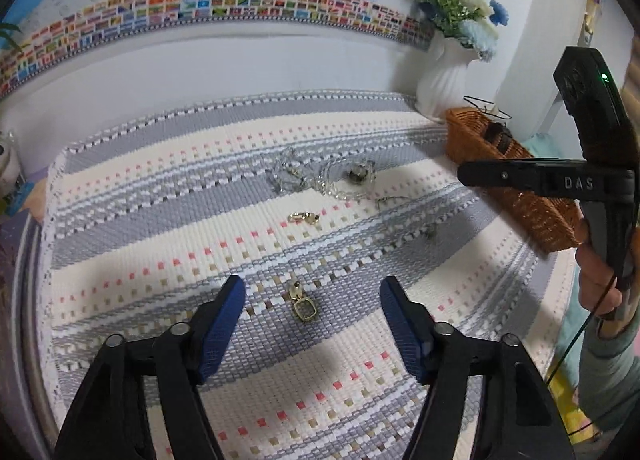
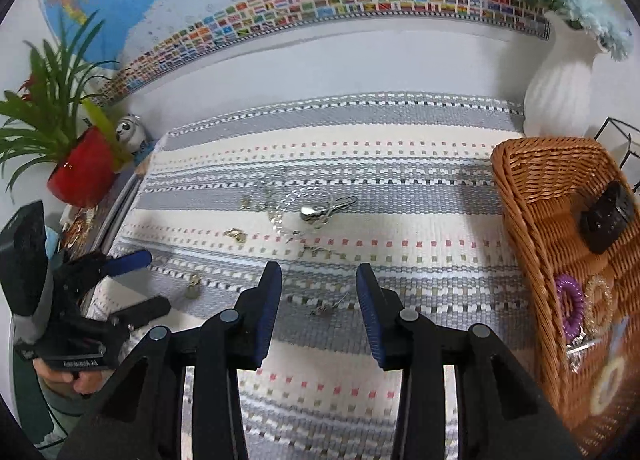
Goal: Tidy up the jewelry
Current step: 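Grasp the gold charm with the left tool while the right tool grasps a thin chain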
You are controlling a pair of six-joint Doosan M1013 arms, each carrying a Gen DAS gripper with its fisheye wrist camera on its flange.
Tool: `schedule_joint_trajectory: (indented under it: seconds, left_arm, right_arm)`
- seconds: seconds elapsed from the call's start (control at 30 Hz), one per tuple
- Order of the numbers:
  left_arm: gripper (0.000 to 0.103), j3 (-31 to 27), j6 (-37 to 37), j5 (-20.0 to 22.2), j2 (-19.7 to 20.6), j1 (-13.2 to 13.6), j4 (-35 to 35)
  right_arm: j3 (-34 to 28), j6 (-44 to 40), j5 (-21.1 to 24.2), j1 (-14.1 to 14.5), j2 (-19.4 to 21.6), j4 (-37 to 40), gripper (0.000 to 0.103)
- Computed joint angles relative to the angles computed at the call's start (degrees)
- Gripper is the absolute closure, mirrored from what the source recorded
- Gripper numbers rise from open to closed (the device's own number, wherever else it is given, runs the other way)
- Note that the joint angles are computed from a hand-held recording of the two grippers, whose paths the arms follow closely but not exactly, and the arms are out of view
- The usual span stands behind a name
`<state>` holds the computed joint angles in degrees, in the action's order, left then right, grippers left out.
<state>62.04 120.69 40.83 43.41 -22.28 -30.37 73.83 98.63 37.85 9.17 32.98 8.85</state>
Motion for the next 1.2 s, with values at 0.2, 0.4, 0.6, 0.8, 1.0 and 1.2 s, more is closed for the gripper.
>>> schedule_joint_trajectory:
  seconds: [0.2,0.4,0.6,0.8,1.0,1.2]
  left_arm:
    - [0.041,-1.2,-1.0,1.9,1.5,0.5,-1.3]
    - [0.041,-1.7,-1.8,2.5,2.4,0.7,-2.1]
    - [0.041,-0.8,-2.3,0.3,1.9,-0.2,1.2]
    - [0.041,-0.7,-1.8,-0.1,1.8,-0.4,2.1]
    - [0.041,-0.6,-1.5,-0.2,1.9,-0.3,1.7]
    - [0.041,-0.2,-2.7,-1.6,1.6,-1.0,4.8]
  right_arm:
    - [-1.9,1.2,2.2,-0.5,2.2,-1.3,0.061]
    - [-2.3,-3.8,4.9,-0.7,3.0,3.5,0.061]
    - [-1.3,-1.4,5.5,0.2,3.1,1.4,0.061]
    - [-0.1,0.9,3.7,1.4,2.9,-3.8,0.061]
    - [-0.9,4.6,2.9,2.5,3.5,-9.5,0.065]
    - [-0.7,9.6,2.5,4.1,3.6,-19.0,0.087]
